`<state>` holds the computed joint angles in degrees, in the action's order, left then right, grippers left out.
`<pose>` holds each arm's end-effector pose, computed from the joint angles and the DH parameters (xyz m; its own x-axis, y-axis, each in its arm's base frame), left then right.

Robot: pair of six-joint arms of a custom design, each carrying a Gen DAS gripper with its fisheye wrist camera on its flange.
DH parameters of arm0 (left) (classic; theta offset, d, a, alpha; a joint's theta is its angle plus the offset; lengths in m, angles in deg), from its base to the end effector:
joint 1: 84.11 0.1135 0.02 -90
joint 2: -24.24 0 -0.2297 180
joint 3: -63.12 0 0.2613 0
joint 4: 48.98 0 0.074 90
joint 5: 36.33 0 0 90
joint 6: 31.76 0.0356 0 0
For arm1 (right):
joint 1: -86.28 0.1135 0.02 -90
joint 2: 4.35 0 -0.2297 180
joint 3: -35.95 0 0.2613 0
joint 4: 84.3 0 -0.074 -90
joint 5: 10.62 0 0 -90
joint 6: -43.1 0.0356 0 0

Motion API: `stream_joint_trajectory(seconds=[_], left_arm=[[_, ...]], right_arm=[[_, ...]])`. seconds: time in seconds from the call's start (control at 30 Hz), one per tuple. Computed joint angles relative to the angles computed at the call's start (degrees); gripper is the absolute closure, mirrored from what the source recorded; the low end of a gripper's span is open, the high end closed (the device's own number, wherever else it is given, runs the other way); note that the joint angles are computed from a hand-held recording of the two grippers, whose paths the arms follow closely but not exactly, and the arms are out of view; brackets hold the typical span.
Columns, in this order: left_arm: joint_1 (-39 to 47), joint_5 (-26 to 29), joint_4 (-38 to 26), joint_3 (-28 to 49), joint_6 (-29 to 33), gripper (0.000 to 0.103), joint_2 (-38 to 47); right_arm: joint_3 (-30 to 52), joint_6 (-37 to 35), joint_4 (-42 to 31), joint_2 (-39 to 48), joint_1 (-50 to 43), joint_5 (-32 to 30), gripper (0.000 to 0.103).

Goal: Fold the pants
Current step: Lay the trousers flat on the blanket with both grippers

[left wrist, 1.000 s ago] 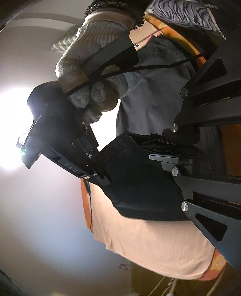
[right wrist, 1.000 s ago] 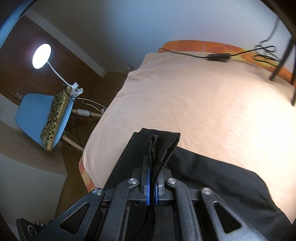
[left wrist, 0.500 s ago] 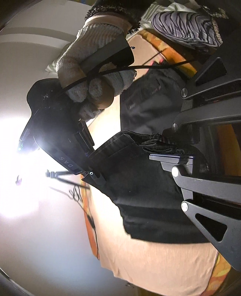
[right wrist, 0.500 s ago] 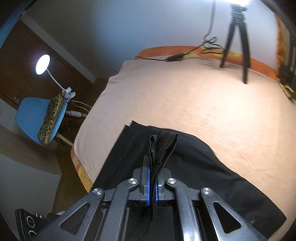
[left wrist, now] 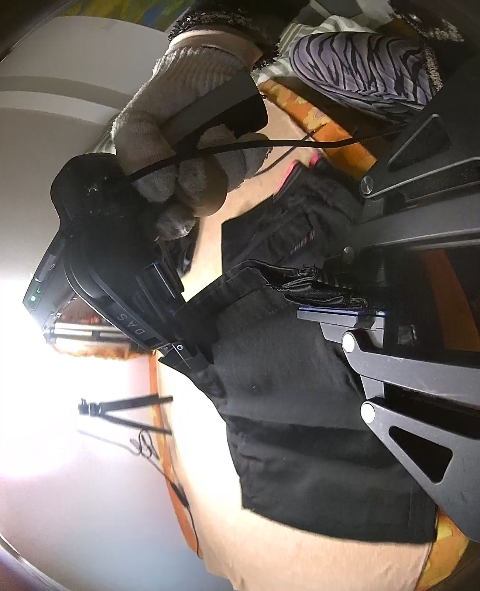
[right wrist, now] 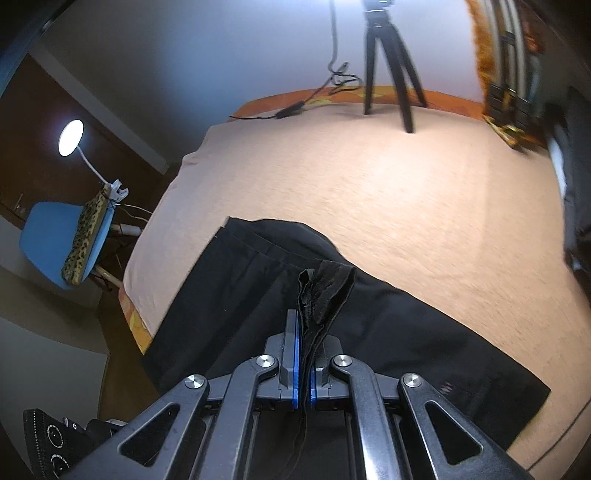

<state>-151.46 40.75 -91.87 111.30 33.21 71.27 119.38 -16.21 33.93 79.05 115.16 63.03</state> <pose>0.0866 -0.1869 0.2145 -0.5857 0.3328 -0.7391 0.6483 0.7396 -0.1808 0.2632 0.1566 0.2465 -0.9593 0.0302 -0.2806 -0.1053 0.8843 0.4549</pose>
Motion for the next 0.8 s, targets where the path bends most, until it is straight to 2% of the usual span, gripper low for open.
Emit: stream_joint_trajectory(seconds=[0.4, 0.7, 0.8], left_arm=[[-3.6, 2.7, 8.1, 5.5, 0.1, 0.097, 14.7], [-5.5, 5.1, 8.5, 7.7, 0.0, 0.097, 20.4], [-6.2, 5.7, 6.9, 8.5, -0.3, 0.091, 21.3]], right_arm=[[-11.4, -3.2, -1.1, -9.9, -7.2, -0.2, 0.102], [-19.5, -5.6, -1.0, -16.0, -12.8, -2.4, 0.102], [-22.0, -4.4, 0.1, -16.9, -13.2, -3.0, 0.102]])
